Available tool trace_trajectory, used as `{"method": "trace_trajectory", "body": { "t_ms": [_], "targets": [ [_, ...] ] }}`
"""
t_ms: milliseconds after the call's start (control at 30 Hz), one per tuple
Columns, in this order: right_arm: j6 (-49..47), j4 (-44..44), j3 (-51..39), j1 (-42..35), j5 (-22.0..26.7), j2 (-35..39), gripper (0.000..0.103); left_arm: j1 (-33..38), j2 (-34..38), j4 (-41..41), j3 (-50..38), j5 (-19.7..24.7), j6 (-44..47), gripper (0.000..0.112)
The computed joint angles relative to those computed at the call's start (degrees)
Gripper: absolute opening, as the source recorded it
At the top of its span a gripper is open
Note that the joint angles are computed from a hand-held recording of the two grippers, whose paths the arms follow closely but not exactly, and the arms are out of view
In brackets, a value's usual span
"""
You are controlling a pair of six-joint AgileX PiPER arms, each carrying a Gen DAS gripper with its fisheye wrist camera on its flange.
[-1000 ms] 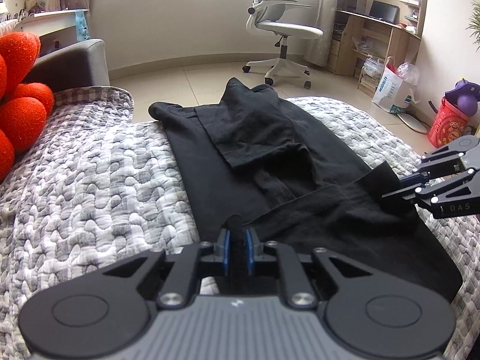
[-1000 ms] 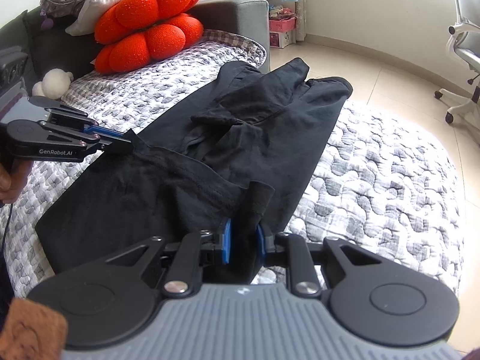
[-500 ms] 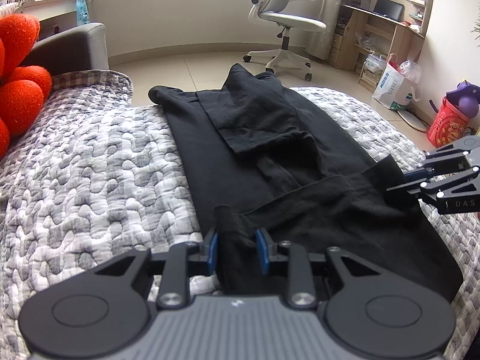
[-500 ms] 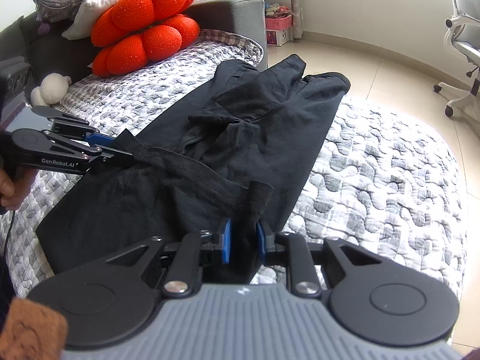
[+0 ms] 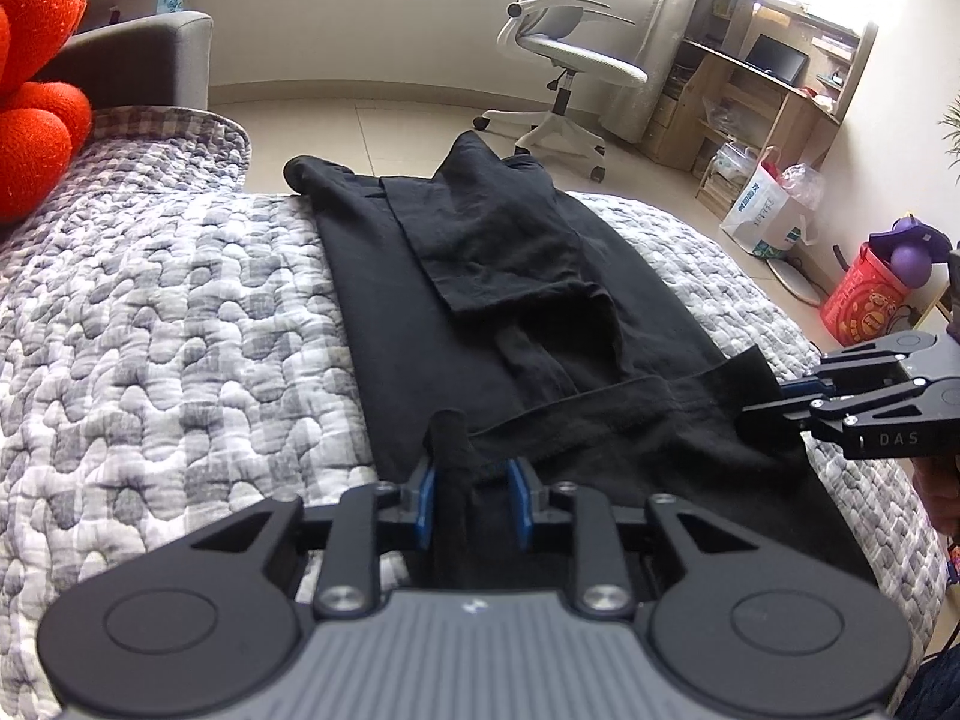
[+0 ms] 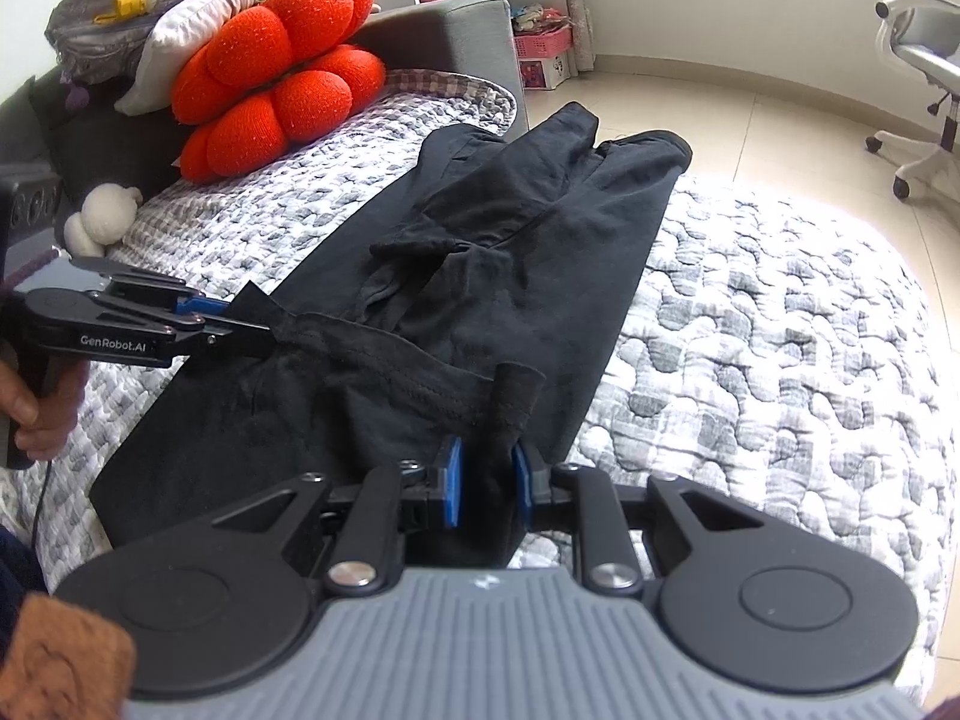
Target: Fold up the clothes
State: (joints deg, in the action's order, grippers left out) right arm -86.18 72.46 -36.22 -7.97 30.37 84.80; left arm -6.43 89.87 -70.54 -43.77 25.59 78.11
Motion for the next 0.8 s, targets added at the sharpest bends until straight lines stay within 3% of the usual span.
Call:
{"method": "trace_trajectory", "body": {
  "t_ms": [67,133,200,300,600,700,800],
  "targets": [
    [0.2,-0.1,0.1,0.5,-0.7,-0.1,0.023,-1.0,-0.3,-1.0,0.4,-1.6,0.9,0.022],
    [0.5,-0.4,0.3,1.3,-1.6,-0.5,0.023,-1.5,-1.0,-0.8,0.6,-2.4,0.3,0.008],
    [0.3,-0.2,0.6,1.7,-2.5,-1.3,0.011,-0.7,-1.8,-1.6,0.6,-1.2,0.5,0.004],
    [-1.1,1.3,1.0,1.4,-2.8,-2.6,0.004,1.3,-4.0,-5.8,1.1,1.6,3.9,0.004],
    [-8.4,11.6,0.2,0.8,-3.3,-5.5,0.003,6.7,-4.9,-21.9,1.4,12.9,16.5,0.004],
    [-11.5,16.7,-1.8,0.4,-2.7,-4.8,0.003,8.4,-1.6,-26.1,-2.0,17.7,17.5,0.004],
    [-13.1,19.9,-6.2,0.3,-2.2,-1.5,0.002,7.5,4.8,-26.6,-9.7,17.6,14.1,0.004]
  ]
}}
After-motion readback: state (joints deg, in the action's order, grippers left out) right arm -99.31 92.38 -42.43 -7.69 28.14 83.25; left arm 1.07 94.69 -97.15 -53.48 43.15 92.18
